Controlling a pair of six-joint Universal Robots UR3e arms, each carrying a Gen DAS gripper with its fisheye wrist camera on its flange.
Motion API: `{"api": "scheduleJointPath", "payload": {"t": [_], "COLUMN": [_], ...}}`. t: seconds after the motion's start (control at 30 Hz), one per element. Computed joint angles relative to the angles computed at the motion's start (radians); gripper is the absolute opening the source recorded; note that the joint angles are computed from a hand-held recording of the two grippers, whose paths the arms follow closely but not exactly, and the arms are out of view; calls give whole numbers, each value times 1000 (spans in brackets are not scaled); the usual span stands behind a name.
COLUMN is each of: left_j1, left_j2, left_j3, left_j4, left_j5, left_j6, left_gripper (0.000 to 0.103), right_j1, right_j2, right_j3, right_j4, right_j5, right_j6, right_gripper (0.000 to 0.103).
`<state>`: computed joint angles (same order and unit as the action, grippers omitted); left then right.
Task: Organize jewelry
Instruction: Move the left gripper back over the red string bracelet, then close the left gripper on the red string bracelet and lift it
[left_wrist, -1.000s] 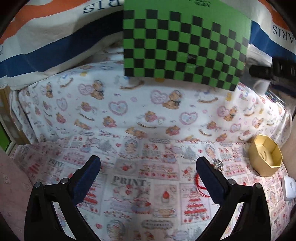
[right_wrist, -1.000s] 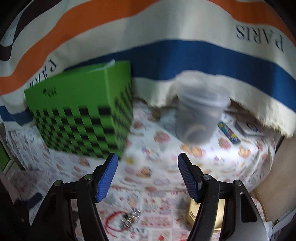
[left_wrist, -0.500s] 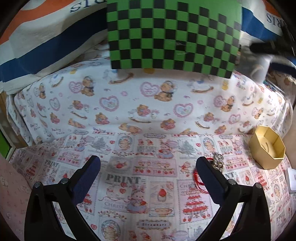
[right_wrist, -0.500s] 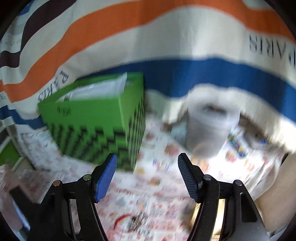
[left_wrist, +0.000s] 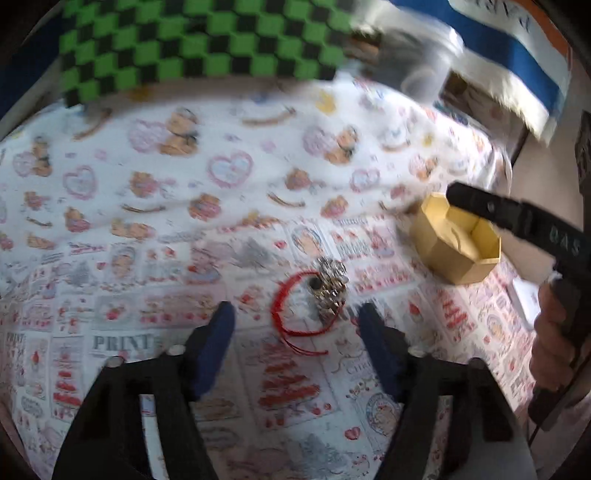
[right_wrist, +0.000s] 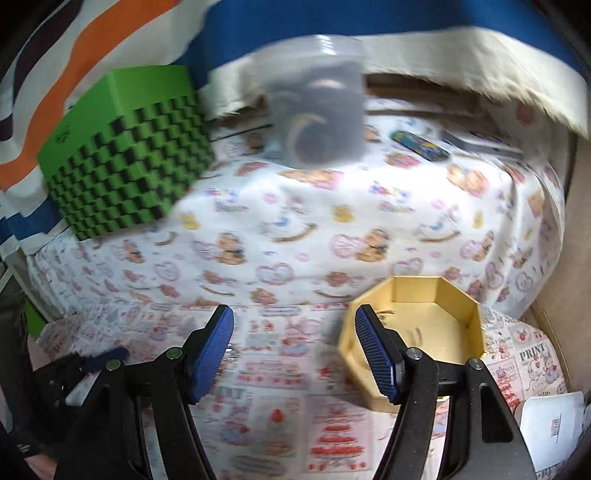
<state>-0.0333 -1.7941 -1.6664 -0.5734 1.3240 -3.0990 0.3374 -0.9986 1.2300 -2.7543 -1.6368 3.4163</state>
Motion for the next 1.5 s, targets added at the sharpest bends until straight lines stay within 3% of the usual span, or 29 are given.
{"api": "scheduleJointPath", "payload": {"t": [0.13, 0.23, 0.33, 0.37, 0.4, 0.63, 0.77, 0.9, 1.0, 1.13, 1.2, 1.27, 1.4, 1.5], "left_j1": [-70, -47, -62, -62, -55, 24, 77, 135, 184, 252, 261, 262, 311, 333], "left_j2": [-88, -119, -135, -134, -129, 4, 128, 196, 252, 281, 296, 312, 367, 375], "left_j3": [78, 109, 112, 106, 103, -25, -138, -206, -244, -259, -270, -282, -328, -331], "left_j4": [1, -44, -20, -8, -20, 56, 186, 296, 298, 307, 320, 336, 380, 366], "left_j5": [171, 128, 176, 182, 181, 115, 47, -84, -163, -341, -369, -365, -457, -537], "left_j6": [-55, -84, -63, -51, -50, -74, -115, -143, -140, -145, -153, -173, -206, -198], "left_gripper": [56, 46, 27, 8, 4, 3, 3, 3, 3, 3, 3, 3, 3, 3], "right_j1": [-43, -20, -3, 0, 0, -7, -3, 0, -2, -9, -23, -33, 12, 19], "right_j2": [-16, 0, 3, 3, -15, -17, -11, 1, 3, 3, 5, 28, 79, 88], "right_j3": [65, 60, 67, 72, 88, 116, 117, 98, 97, 104, 103, 49, -18, -27], "right_j4": [-34, -66, -98, -110, -112, -131, -136, -113, -104, -108, -98, 6, 70, 84], "right_j5": [73, 20, 2, 3, 2, 32, 44, 77, 102, 135, 212, 325, 296, 363], "right_j6": [11, -20, -59, -67, -72, -71, -76, -77, -75, -78, -104, -191, -218, -255], "right_gripper": [70, 70, 70, 70, 70, 70, 70, 70, 70, 70, 70, 70, 67, 66]}}
